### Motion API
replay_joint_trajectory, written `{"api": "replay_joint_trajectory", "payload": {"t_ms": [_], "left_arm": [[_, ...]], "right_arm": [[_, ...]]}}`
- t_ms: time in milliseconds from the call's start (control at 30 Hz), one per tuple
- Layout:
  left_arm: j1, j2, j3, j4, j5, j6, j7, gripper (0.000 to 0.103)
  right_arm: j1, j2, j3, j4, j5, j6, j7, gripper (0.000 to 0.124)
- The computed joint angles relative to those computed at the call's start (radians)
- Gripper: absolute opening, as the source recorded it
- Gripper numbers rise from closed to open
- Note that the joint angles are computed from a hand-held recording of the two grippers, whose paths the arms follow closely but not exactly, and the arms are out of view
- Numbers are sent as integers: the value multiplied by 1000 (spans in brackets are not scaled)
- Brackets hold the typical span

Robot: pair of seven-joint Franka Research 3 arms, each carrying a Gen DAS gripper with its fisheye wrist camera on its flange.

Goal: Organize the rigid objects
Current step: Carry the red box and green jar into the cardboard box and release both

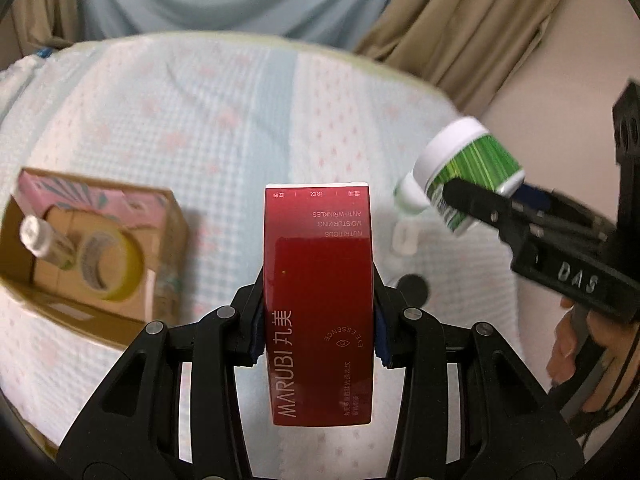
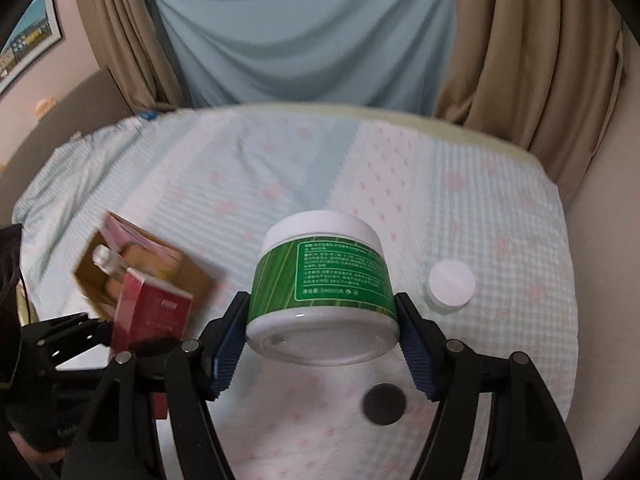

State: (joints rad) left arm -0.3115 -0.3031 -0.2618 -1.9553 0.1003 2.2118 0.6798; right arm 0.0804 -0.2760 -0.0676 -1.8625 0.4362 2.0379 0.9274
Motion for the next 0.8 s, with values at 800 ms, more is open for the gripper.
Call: {"api": "replay_joint_trajectory", "payload": {"t_ms": [800], "left_arm": [[144,-413,335,-111,-116,-265,542,37]], "right_arm": [[186,-132,233,25,-87,49,621,66]]}}
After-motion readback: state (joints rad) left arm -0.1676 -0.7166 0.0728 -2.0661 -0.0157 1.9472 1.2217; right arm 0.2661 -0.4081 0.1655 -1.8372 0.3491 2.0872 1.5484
